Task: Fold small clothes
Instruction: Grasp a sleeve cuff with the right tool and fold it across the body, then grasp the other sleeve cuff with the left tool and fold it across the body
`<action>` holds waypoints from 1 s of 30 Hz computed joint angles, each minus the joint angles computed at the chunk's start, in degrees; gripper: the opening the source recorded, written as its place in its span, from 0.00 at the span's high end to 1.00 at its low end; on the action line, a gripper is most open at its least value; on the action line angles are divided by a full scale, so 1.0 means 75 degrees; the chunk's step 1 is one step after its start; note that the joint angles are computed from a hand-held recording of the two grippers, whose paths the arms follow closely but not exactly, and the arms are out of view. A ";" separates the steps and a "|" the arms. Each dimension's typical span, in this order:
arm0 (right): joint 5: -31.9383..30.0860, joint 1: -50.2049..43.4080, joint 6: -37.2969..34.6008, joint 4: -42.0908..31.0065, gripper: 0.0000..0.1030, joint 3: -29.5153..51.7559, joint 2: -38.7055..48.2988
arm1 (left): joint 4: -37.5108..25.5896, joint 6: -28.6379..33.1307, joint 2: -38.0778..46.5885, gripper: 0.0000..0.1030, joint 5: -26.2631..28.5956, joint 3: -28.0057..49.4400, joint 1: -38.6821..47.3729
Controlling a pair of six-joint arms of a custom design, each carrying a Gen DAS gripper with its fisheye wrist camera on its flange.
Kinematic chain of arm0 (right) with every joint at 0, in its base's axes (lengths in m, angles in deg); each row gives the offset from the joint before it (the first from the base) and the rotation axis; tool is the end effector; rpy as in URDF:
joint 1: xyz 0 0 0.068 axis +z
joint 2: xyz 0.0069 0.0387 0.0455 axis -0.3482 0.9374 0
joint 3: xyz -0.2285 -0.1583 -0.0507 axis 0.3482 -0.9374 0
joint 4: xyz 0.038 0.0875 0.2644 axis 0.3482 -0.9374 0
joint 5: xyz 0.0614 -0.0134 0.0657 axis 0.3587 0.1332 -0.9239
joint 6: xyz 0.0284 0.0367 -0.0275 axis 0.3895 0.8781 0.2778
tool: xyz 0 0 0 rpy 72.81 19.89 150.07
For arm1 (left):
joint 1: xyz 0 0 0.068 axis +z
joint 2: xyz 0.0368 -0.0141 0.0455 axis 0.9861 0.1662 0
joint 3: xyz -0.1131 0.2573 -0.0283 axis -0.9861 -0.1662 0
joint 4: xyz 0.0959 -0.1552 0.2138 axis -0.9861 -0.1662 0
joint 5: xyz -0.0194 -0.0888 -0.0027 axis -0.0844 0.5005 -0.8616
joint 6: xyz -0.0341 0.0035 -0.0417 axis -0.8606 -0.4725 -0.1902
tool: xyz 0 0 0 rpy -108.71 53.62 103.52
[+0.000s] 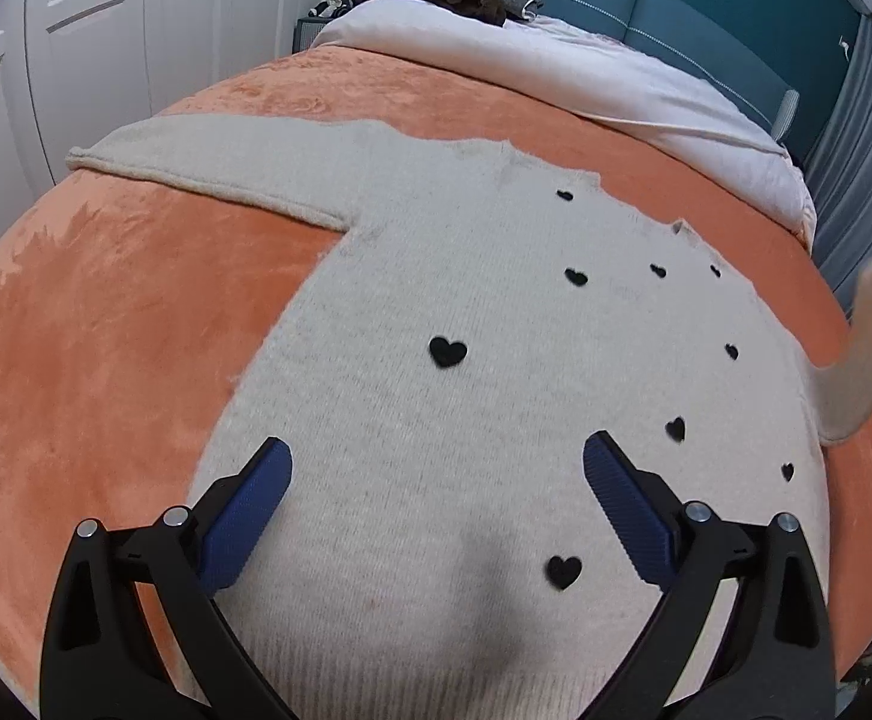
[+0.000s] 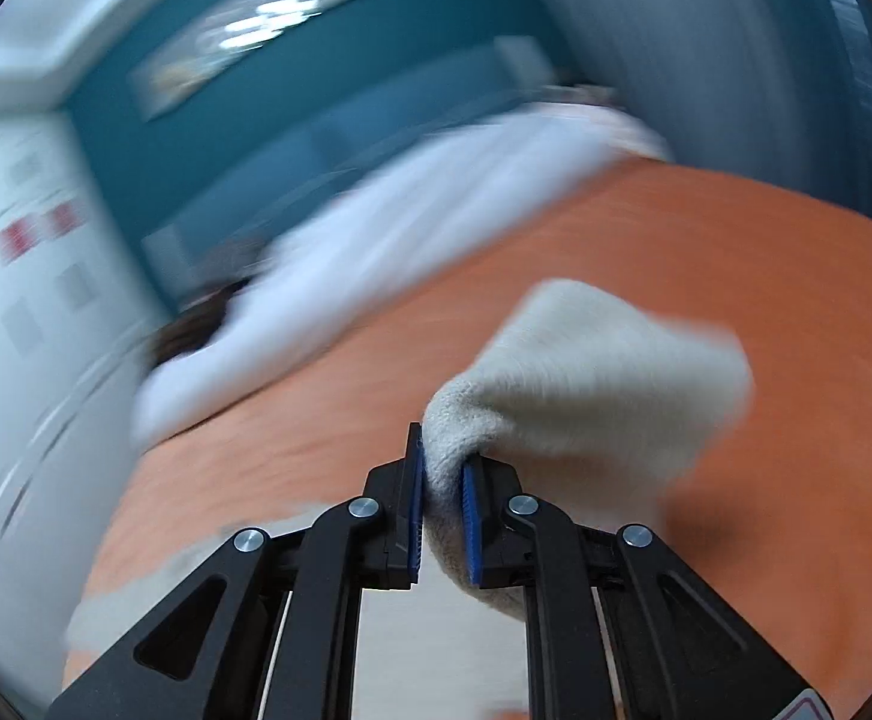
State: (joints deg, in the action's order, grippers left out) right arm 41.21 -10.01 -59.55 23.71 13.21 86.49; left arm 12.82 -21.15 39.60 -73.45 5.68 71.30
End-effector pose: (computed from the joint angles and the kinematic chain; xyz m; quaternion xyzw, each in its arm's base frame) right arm 0.3172 0.0593 0.3421 0.1030 0.8466 0.1769 0.4913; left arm 0.1185 -0.0156 0.2627 -0.1654 0.9289 -0.0603 0.3260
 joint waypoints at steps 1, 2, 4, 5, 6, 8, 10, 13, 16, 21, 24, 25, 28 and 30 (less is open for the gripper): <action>-0.0080 0.0813 -0.0064 0.0185 0.84 0.0253 0.0350 | 0.0169 0.0153 0.0085 0.07 0.0234 0.0081 0.0240; -0.0166 0.1497 -0.0073 0.0344 0.83 0.0469 0.0760 | 0.0274 0.0198 0.0192 0.07 0.0366 0.0159 0.0375; -0.0180 0.2705 -0.0013 0.0675 0.67 0.0862 0.1918 | 0.0587 0.0339 0.0508 0.05 0.0969 0.0309 0.0844; -0.0090 0.3033 0.0000 0.0681 0.65 0.0988 0.2351 | 0.0826 0.0411 0.0814 0.05 0.1480 0.0396 0.1175; 0.0082 0.3344 0.0061 0.0637 0.65 0.1098 0.2825 | 0.0956 0.0389 0.1073 0.05 0.1696 0.0477 0.1327; 0.0271 0.3584 0.0438 0.0756 0.65 0.0794 0.3103 | 0.1545 0.0446 0.1897 0.05 0.2607 0.0634 0.1803; 0.0333 0.3534 0.1017 0.1162 0.64 -0.0295 0.2495 | 0.2134 0.0329 0.2668 0.05 0.2989 0.0785 0.1994; 0.0519 0.3172 0.1615 0.1326 0.55 -0.1935 0.1060 | 0.3229 0.0028 0.4146 0.05 0.3276 0.1152 0.2091; 0.0106 0.2295 0.2030 0.1310 0.53 -0.3046 0.0116 | 0.4155 -0.0678 0.5711 0.05 0.3487 0.1725 0.2050; -0.0996 0.0969 0.2528 0.1782 0.53 -0.3436 0.0301 | 0.4771 -0.2001 0.7433 0.06 0.3102 0.2490 0.1722; -0.1002 0.0897 0.2777 0.2008 0.57 -0.3103 0.0798 | 0.4705 -0.1710 0.7556 0.64 0.2872 0.2903 0.1407; -0.0937 0.0856 0.2759 0.1989 0.80 -0.3047 0.0859 | 0.4585 -0.1438 0.7690 0.90 0.3063 0.3138 0.1336; -0.0706 0.0755 0.2948 0.2464 0.93 -0.3002 0.0559 | 0.4819 -0.1337 0.7227 0.92 0.2913 0.3020 0.1238; -0.0357 0.0700 0.3000 0.2877 0.94 -0.3403 0.0069 | 0.4883 -0.1232 0.7014 0.91 0.2871 0.2869 0.1198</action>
